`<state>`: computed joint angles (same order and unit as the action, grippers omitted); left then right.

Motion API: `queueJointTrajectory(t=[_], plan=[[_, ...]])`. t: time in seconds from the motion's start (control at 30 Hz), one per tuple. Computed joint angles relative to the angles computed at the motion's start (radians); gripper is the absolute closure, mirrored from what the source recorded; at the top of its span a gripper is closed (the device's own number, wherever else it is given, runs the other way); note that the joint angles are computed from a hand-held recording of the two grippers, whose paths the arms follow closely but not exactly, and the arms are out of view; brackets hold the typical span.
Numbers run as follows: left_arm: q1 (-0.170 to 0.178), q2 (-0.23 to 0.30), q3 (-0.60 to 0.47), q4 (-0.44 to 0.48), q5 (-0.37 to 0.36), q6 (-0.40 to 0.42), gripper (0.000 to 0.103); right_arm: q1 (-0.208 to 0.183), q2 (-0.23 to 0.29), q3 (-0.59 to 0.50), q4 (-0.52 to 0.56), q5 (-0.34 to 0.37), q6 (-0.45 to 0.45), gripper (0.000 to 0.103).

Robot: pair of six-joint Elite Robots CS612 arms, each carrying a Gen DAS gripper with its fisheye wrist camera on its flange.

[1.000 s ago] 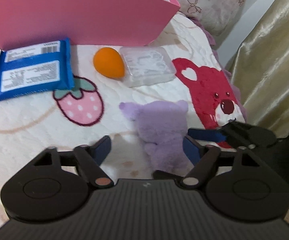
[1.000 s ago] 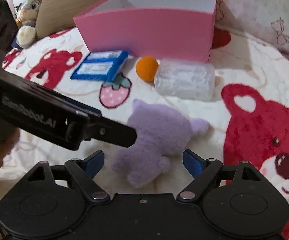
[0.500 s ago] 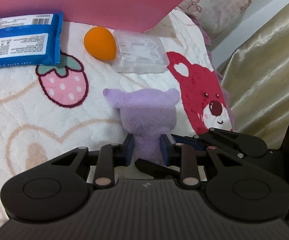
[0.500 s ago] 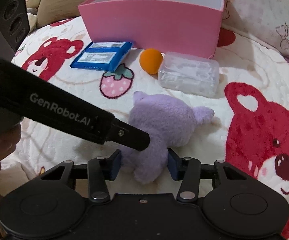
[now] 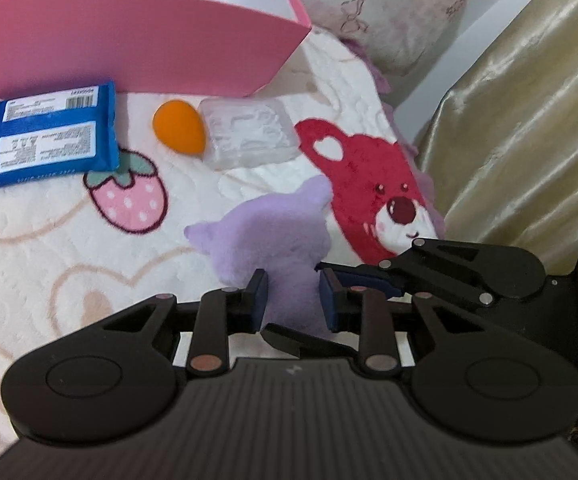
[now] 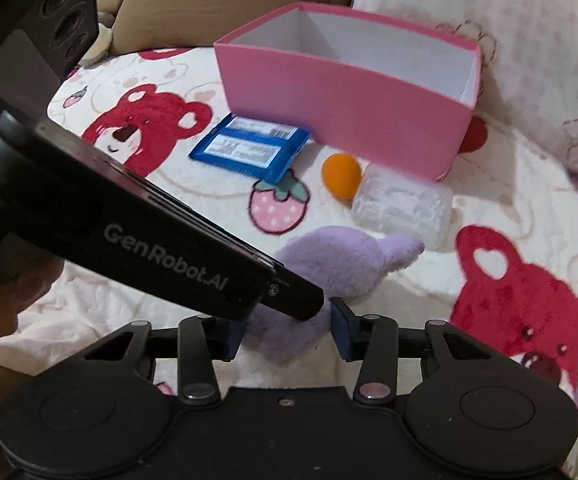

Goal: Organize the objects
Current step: 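Close both grippers on the purple plush toy and lift it, then carry the plush toy with both grippers over the pink box and lower it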

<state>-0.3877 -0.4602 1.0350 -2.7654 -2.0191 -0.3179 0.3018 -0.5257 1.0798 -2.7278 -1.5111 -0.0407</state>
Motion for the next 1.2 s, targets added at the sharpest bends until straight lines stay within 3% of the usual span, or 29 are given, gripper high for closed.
queueJointTrajectory(t=[0.07,0.17,0.23,0.3,0.4,0.5,0.57,0.63,0.8,0.9,0.97,1.2], plan=[[-0.001,0.004,-0.002,0.006,0.01,-0.001,0.077,-0.007,0.005,-0.01,0.032,0.031,0.014,0.055],[-0.001,0.022,-0.02,0.032,0.021,-0.03,0.067,-0.011,0.021,-0.03,0.064,0.019,0.019,0.053],[-0.003,0.032,-0.027,0.053,0.043,-0.041,0.053,-0.009,0.029,-0.039,0.092,-0.007,0.02,0.047],[-0.004,0.039,-0.035,0.084,0.06,-0.05,0.046,-0.008,0.031,-0.039,0.111,-0.028,0.038,0.034],[-0.001,0.055,-0.033,0.045,0.022,-0.086,0.04,-0.015,0.034,-0.03,0.127,0.009,0.072,0.029],[-0.003,0.063,-0.024,-0.013,0.015,-0.096,0.043,-0.016,0.042,-0.024,0.106,0.008,0.089,0.031],[-0.002,0.068,-0.023,-0.036,0.0,-0.1,0.055,-0.022,0.047,-0.017,0.071,0.018,0.121,0.042],[0.005,0.085,-0.04,-0.057,-0.07,-0.138,0.074,-0.03,0.048,-0.014,0.055,0.043,0.137,0.044],[-0.002,0.089,-0.045,-0.057,-0.052,-0.156,0.071,-0.026,0.053,-0.013,0.036,0.029,0.107,0.045],[-0.002,0.095,-0.048,-0.072,-0.05,-0.18,0.068,-0.037,0.057,-0.013,0.018,0.063,0.128,0.044],[-0.002,0.094,-0.052,-0.06,-0.055,-0.138,0.071,-0.04,0.055,-0.007,0.004,0.076,0.132,0.046],[0.002,0.053,-0.014,-0.091,-0.067,-0.117,0.073,-0.02,0.019,0.019,-0.03,0.028,0.094,0.049]])
